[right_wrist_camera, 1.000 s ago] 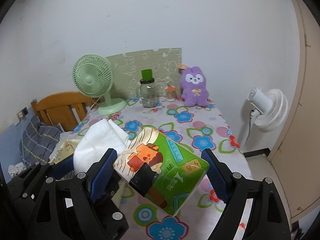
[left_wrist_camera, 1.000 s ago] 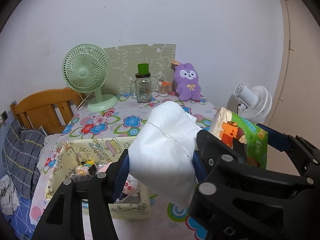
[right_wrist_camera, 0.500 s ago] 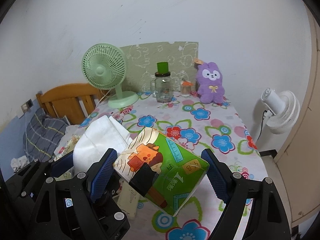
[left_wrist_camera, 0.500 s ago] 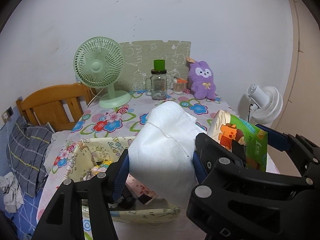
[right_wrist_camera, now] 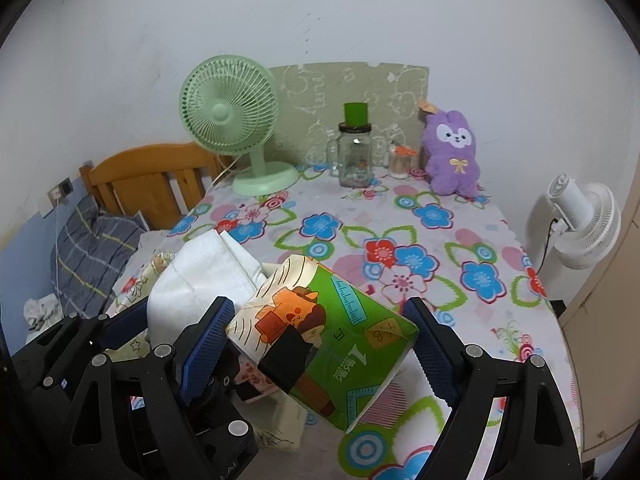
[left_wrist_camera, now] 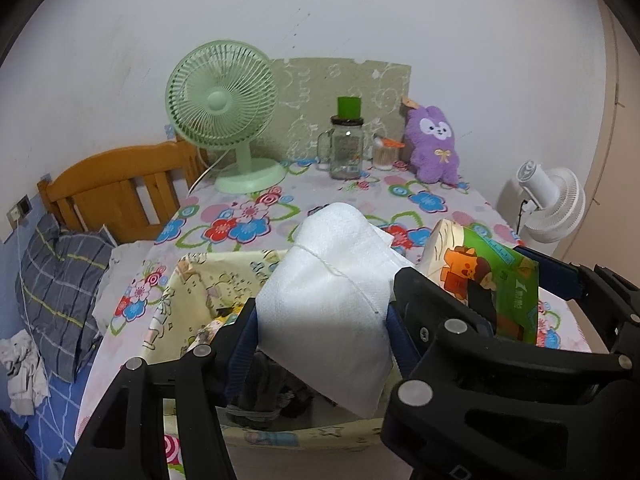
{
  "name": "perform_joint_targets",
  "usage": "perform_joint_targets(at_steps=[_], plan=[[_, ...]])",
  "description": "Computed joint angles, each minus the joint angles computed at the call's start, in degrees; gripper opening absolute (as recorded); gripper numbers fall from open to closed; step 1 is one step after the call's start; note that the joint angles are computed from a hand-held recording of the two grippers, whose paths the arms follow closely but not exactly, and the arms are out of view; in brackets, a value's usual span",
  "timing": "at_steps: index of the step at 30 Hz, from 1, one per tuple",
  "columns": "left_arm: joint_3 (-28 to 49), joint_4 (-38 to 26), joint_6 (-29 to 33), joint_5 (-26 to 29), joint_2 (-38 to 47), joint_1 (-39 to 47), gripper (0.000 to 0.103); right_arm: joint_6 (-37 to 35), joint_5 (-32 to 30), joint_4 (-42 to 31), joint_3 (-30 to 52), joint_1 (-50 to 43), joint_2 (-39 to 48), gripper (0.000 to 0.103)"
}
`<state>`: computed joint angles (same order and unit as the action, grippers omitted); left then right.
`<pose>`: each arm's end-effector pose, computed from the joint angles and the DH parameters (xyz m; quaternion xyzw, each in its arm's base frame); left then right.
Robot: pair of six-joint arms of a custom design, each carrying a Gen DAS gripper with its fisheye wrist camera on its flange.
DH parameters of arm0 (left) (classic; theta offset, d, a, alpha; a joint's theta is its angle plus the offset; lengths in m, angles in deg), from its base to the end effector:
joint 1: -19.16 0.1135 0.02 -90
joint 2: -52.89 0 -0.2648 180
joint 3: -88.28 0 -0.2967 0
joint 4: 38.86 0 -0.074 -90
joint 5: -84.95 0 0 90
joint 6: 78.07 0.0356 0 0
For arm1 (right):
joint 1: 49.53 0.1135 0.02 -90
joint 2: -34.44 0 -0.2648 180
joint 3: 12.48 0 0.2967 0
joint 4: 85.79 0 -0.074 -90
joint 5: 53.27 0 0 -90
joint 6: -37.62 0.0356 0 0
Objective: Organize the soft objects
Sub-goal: 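Lift the white pad with the left tool while the right tool carries the green pack over the box, then open the left tool over the box while the right tool releases the green pack into it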
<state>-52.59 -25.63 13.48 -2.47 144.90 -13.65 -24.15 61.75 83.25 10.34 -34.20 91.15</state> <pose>0.2451 -0.1599 0.0716 0.2764 0.8616 -0.1342 0.4041 0.1933 0.0374 0.0945 0.1839 0.8864 -0.0467 0.4222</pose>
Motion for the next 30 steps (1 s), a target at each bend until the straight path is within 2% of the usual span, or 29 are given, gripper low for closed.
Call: perform_joint_targets(at_steps=[5, 14, 23, 30], plan=[[1.57, -0.13, 0.39, 1.56, 3.19, 2.49, 0.068, -0.63, -1.03, 5.64, 1.82, 0.4, 8.12, 0.088], [3.43, 1.09, 1.59, 1.74, 7.71, 5.02, 0.075, -1.79, -2.61, 11.21, 5.16, 1.1, 18.61, 0.088], [5.6, 0.39, 2.25, 2.3, 9.82, 8.15, 0.094, -2.36, -3.66, 13.65, 8.02, 1.2, 23.97, 0.088], [7.34, 0.38, 2.28, 0.99, 11.18, 9.15, 0.097, -3.04, -4.6, 14.8, 10.49, 0.87, 27.03, 0.088]])
